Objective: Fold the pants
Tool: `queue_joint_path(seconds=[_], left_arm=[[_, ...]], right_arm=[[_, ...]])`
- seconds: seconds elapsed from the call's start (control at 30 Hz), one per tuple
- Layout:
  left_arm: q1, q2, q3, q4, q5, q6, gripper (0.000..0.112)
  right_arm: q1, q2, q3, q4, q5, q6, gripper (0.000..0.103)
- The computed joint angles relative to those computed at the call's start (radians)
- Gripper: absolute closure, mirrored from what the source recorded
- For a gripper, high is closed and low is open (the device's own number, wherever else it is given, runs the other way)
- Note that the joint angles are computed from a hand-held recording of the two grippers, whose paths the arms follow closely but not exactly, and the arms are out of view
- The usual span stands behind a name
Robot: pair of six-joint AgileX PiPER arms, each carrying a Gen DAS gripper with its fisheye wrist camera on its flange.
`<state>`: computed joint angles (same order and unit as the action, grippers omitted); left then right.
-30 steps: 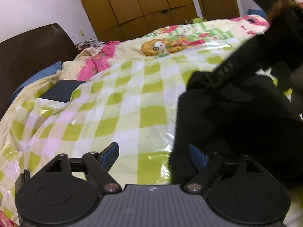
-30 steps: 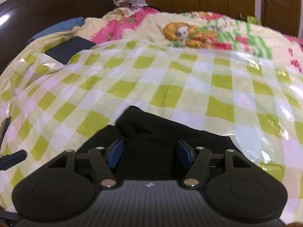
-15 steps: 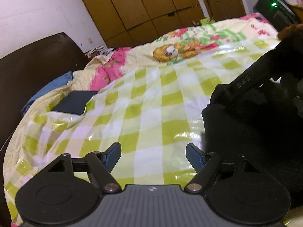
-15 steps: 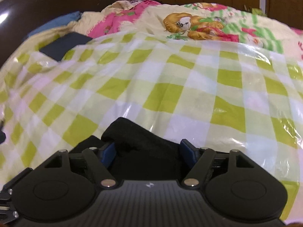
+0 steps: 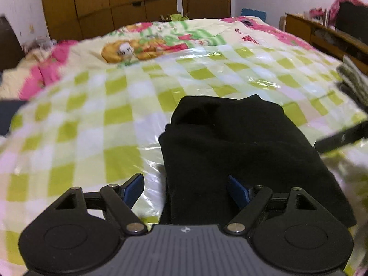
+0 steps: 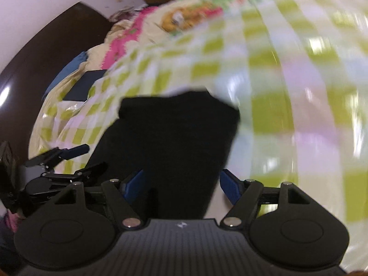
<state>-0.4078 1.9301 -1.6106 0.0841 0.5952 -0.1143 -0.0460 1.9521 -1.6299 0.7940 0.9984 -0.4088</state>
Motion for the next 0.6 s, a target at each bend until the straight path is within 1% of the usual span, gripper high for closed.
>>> queue_joint_path(seconds=[0.1, 0.13, 0.2, 0.27, 0.37, 0.43, 0.47, 0.53, 0.6], left_arm=[[0.037, -0.012, 0.017, -0.119, 0.003, 0.097, 0.017], [0.047, -0.020, 0.029, -0.150, -0.001, 0.132, 0.017], [0.071, -0.016, 0.029, -0.211, 0.008, 0.201, 0.011], [0.103, 0.021, -0.017, -0.301, 0.062, 0.274, 0.011], [0.147, 0.050, -0.044, -0.429, 0.098, 0.375, 0.009], [0.169, 0.092, -0.086, -0.504, 0.136, 0.437, 0.009], [0.176, 0.115, -0.109, -0.525, 0.154, 0.451, 0.009], [0.188, 0.172, -0.175, -0.578, 0.198, 0.470, 0.009], [0.179, 0.207, -0.209, -0.608, 0.203, 0.453, 0.009]], right_arm=[[0.003, 0.054, -0.012, 0.076, 0.000, -0.036, 0.030], [0.006, 0.078, -0.029, 0.104, 0.004, -0.047, 0.028], [0.013, 0.132, -0.067, 0.137, -0.002, -0.049, 0.028], [0.006, 0.166, -0.081, 0.180, 0.014, -0.056, 0.028], [-0.024, 0.167, -0.068, 0.218, 0.076, -0.145, 0.028], [-0.036, 0.177, -0.067, 0.239, 0.107, -0.189, 0.027], [-0.035, 0.194, -0.080, 0.254, 0.114, -0.190, 0.026], [-0.026, 0.235, -0.102, 0.321, 0.113, -0.184, 0.020], [-0.003, 0.262, -0.109, 0.374, 0.086, -0.193, 0.019]])
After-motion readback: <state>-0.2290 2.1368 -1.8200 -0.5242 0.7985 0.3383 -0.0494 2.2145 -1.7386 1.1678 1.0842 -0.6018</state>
